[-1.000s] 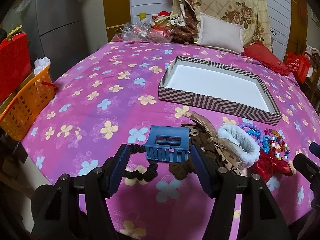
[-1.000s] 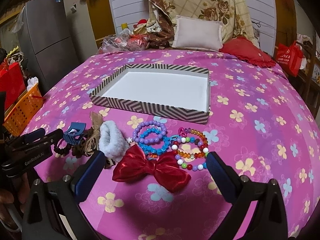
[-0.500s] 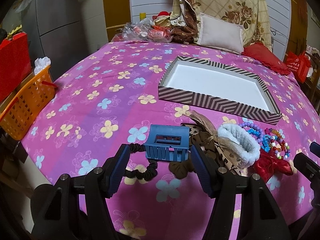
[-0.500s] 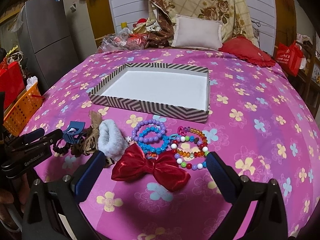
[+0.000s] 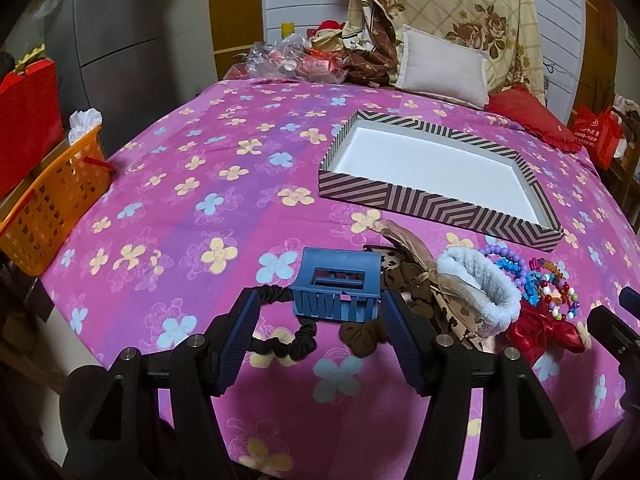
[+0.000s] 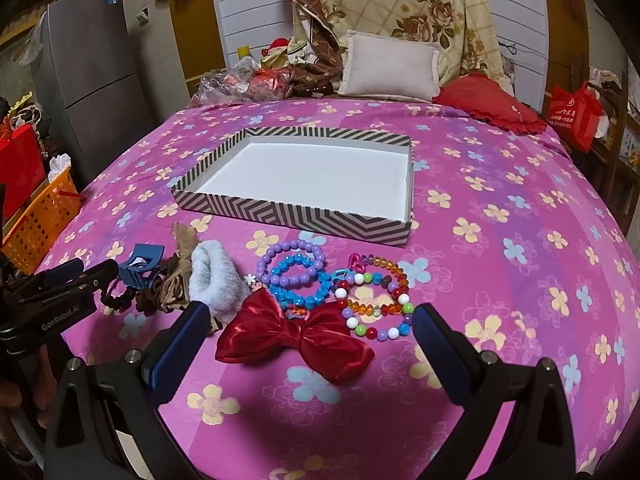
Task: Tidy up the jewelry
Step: 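Lift the blue claw clip with the left gripper and hold it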
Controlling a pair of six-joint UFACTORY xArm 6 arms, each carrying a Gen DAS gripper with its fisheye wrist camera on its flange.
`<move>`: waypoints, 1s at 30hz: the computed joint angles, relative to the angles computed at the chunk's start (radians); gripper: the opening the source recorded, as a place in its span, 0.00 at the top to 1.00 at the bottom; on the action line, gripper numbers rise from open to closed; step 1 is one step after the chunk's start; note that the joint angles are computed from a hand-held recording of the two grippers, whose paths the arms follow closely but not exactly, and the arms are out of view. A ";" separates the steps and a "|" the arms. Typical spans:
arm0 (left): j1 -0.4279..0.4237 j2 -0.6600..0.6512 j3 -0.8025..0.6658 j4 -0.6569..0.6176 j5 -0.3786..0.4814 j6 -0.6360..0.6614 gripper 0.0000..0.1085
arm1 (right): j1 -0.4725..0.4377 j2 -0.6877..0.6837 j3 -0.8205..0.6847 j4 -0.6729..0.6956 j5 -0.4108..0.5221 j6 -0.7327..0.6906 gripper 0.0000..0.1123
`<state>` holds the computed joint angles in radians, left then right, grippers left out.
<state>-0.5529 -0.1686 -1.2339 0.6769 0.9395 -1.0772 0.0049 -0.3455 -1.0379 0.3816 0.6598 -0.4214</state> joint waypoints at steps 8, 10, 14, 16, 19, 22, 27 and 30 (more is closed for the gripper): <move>0.043 -0.038 0.029 -0.068 0.000 0.018 0.49 | -0.010 0.010 -0.005 -0.006 0.007 0.014 0.09; 0.050 -0.045 0.035 -0.083 0.002 0.027 0.49 | -0.009 0.010 -0.005 -0.008 0.005 0.015 0.09; 0.064 -0.055 0.049 -0.095 -0.010 0.028 0.49 | -0.011 0.016 -0.005 -0.001 -0.001 0.008 0.09; 0.071 -0.054 0.050 -0.114 -0.020 0.036 0.49 | -0.011 0.018 -0.008 0.000 0.005 0.010 0.09; 0.081 -0.051 0.054 -0.125 -0.040 0.039 0.49 | -0.010 0.023 -0.011 -0.002 0.007 0.008 0.09; 0.081 -0.043 0.047 -0.138 -0.047 0.048 0.49 | -0.006 0.027 -0.011 -0.005 0.010 0.006 0.09; 0.078 -0.034 0.039 -0.136 -0.050 0.054 0.49 | -0.001 0.033 -0.012 0.011 0.010 -0.007 0.09; 0.080 -0.030 0.038 -0.143 -0.051 0.058 0.49 | 0.000 0.040 -0.017 0.024 0.021 -0.017 0.09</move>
<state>-0.4728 -0.1988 -1.1961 0.5340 0.8882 -1.0190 0.0051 -0.3057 -1.0549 0.4058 0.6804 -0.4380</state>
